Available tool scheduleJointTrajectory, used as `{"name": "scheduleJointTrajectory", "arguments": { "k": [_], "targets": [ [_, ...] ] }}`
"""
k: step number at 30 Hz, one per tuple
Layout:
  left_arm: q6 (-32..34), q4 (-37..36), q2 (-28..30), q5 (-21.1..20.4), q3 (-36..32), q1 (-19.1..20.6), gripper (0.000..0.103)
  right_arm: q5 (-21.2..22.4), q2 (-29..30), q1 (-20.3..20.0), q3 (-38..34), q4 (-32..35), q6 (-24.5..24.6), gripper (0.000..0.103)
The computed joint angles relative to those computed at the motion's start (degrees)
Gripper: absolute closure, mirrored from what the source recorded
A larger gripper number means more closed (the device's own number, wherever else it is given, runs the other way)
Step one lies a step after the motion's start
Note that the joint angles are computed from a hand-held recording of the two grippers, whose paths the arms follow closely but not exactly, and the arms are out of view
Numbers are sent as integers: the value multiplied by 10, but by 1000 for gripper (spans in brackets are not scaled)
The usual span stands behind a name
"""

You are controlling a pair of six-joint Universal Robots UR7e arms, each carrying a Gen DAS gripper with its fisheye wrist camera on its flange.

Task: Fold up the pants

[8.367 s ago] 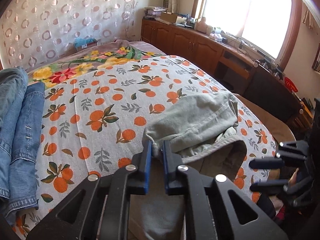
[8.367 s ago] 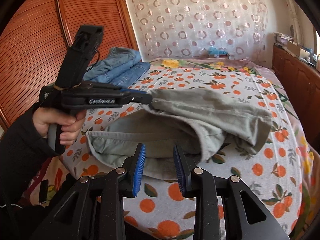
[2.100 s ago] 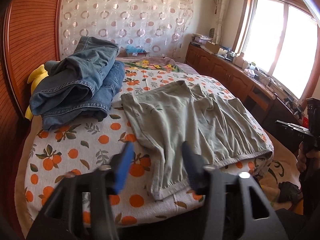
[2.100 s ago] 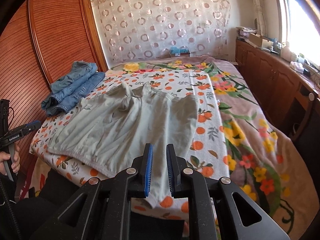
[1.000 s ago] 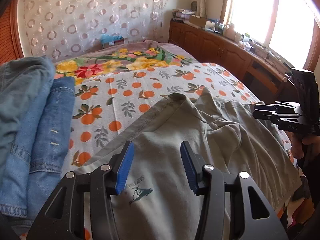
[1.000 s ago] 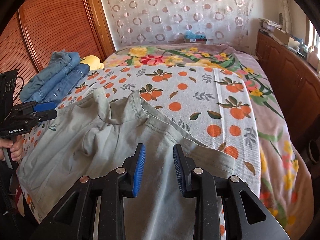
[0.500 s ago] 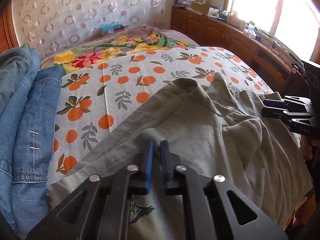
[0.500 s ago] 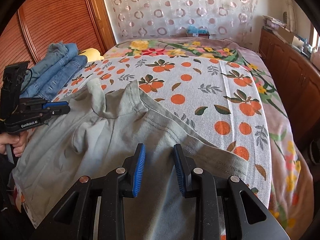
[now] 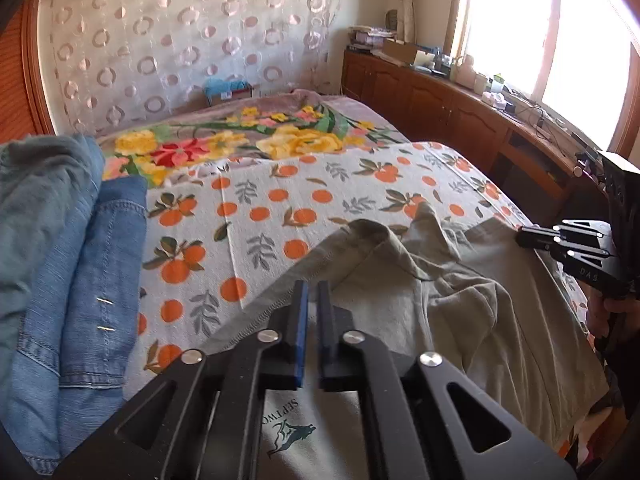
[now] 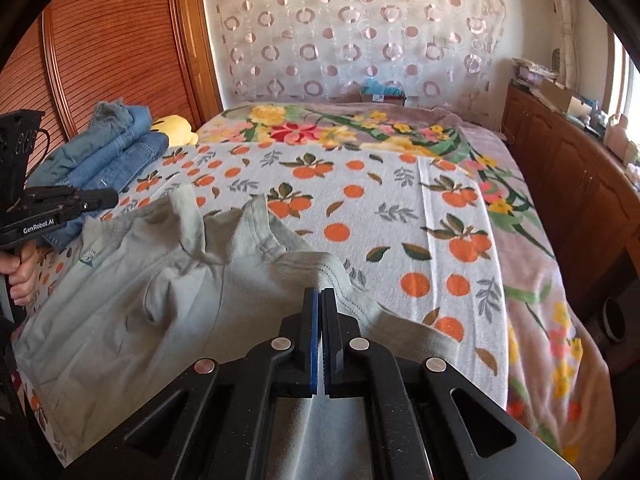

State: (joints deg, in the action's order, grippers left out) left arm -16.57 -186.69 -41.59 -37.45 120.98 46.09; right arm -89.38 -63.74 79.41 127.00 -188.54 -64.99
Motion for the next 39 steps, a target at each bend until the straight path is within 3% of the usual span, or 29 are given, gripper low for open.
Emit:
{"name": "scheduleJointTrajectory", "arguments": {
  "k": [6, 10, 15, 17, 19, 25, 30, 36, 39],
  "targets": [
    [-14, 44, 9, -17, -15, 19, 79, 31, 0, -9, 18, -53, 2, 102],
    [-24, 77, 12, -28, -26, 31, 77, 13, 7, -8, 10, -42, 2, 102],
    [-19, 59, 15, -22, -22, 30, 77, -3, 16, -5, 2, -33, -1, 102],
    [-11, 52, 23, -4, -21, 25, 85, -3, 16, -5, 2, -32, -1, 102],
    [-6, 49, 26, 4, -17, 21, 99, -5, 17, -4, 0, -30, 1, 102],
    [1, 18, 19, 9, -2, 5, 101, -10, 17, -5, -7, -19, 1, 102],
    [26, -21, 11, 38, -2, -9, 101, -8, 16, -5, -7, -21, 1, 102],
    [38, -22, 15, 60, -19, 7, 101, 4, 14, -4, -2, -39, -6, 102],
    [21, -1, 15, 50, -22, 17, 101, -17, 22, -2, -13, -25, 2, 102]
  ]
}}
